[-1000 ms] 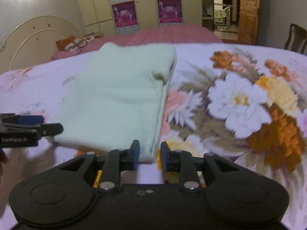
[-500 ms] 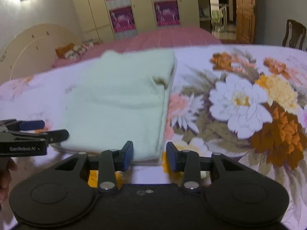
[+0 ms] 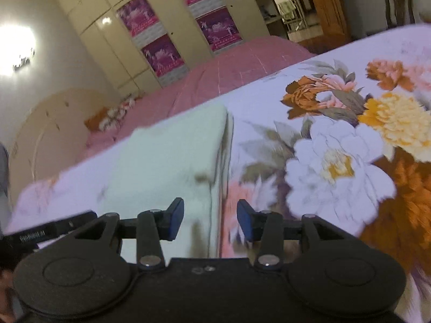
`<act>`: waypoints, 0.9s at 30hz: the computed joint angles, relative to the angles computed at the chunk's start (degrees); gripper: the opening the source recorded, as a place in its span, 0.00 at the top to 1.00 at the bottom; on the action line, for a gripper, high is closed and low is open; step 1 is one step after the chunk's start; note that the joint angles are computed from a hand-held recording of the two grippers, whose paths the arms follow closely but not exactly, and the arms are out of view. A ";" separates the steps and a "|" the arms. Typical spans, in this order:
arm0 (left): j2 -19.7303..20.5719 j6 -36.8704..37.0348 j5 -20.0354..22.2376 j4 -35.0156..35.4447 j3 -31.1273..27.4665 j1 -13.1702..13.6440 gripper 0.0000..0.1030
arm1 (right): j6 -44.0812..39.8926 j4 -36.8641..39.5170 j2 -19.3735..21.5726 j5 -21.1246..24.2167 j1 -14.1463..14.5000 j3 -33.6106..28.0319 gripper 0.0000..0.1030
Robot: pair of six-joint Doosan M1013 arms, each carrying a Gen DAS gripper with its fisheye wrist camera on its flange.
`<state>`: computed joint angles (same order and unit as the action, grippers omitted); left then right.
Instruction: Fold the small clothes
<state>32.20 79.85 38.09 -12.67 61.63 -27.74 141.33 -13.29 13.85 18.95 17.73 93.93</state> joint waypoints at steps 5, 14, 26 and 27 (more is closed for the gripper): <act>3.20 7.43 4.09 -11.06 -3.37 1.56 0.18 | -18.46 23.96 2.55 -3.45 -2.88 -0.88 0.44; 7.01 10.41 7.49 -16.00 -9.06 1.90 0.18 | -35.07 38.89 4.74 -5.08 -3.63 -1.61 0.41; 8.16 10.43 9.23 4.78 -14.65 -2.87 0.62 | -15.64 8.21 6.44 2.48 -0.11 -7.05 0.69; 7.80 10.37 8.71 6.40 -14.33 -3.26 0.63 | -11.47 2.44 6.52 3.64 0.75 -7.59 0.71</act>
